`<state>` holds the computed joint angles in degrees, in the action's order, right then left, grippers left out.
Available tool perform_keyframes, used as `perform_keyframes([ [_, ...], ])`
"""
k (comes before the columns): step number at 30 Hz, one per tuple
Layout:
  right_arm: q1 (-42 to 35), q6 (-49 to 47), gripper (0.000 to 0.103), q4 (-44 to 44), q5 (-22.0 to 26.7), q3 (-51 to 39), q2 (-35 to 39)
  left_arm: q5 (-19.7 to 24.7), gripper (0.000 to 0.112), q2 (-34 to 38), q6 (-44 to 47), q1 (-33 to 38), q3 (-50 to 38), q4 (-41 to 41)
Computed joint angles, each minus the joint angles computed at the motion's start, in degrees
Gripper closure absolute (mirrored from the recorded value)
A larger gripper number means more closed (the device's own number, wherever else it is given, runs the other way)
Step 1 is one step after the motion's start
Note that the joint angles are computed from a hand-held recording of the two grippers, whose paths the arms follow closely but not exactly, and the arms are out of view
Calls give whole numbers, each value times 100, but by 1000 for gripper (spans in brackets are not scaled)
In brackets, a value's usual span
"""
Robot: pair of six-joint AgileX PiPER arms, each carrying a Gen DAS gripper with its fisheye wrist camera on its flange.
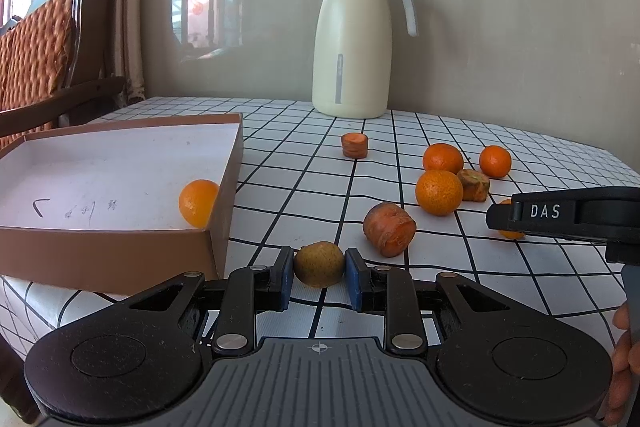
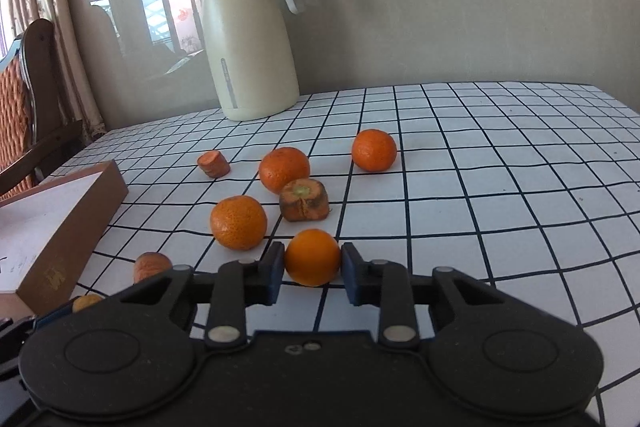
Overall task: Organize fruits
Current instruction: 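Close the left tool on the brown round fruit while the right tool grasps the orange, then carry the brown fruit into the box while the right tool releases its orange there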
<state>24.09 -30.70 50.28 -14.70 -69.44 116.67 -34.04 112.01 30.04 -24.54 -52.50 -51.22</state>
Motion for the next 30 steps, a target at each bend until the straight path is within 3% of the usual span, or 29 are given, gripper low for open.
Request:
perform_keyframes([
  [10, -29, 1851, 81, -2001, -74, 859, -612, 101, 85, -246, -229, -36, 264, 346],
  [19, 29, 2214, 81, -2553, -263, 1565, -1135, 115, 85, -651, -382, -66, 692, 665],
  [30, 263, 2142, 81, -2475, -505, 2063, -1531, 5, 85, -1181, -479, -158, 1253, 986],
])
